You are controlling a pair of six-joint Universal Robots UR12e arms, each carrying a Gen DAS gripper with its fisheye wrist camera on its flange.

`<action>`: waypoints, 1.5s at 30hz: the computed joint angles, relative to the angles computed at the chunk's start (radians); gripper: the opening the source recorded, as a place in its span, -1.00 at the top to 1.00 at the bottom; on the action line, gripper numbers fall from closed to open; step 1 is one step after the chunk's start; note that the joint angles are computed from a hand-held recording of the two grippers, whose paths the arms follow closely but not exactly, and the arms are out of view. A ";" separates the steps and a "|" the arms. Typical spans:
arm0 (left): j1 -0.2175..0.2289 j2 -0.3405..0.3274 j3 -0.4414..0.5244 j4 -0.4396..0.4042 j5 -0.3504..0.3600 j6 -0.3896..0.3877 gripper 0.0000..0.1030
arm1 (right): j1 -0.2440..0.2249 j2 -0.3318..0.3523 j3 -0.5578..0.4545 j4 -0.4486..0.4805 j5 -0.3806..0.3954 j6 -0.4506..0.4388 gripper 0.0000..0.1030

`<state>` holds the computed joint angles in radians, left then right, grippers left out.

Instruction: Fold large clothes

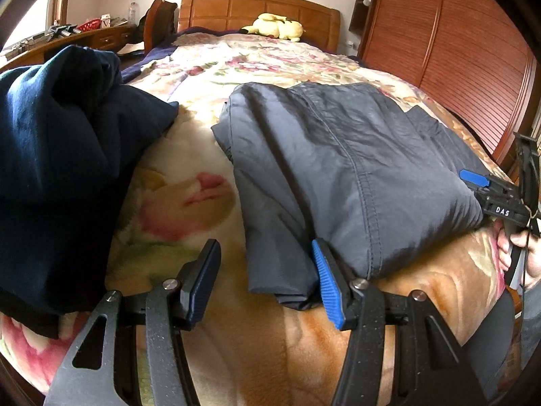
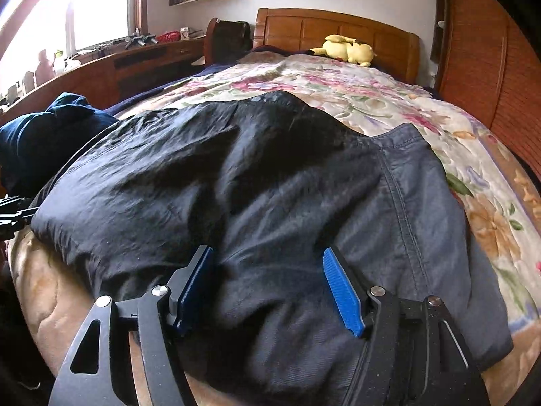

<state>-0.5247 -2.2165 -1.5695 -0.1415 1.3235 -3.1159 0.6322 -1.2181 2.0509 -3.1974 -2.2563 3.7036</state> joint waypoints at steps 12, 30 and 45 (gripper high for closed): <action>-0.001 0.006 -0.010 0.069 -0.076 0.028 0.65 | 0.009 0.019 0.009 -0.052 -0.022 -0.018 -0.36; -0.110 -0.064 0.302 0.023 -0.167 0.185 0.77 | 0.045 -0.087 0.124 -0.103 -0.131 0.056 -0.36; -0.255 -0.141 0.504 -0.255 -0.318 0.385 0.78 | 0.106 -0.151 0.224 -0.010 -0.283 0.280 -0.36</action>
<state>-0.7799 -2.3570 -1.0658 -0.3966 1.0057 -2.7305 0.7387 -1.3688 2.2747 -3.2074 -2.5397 3.9833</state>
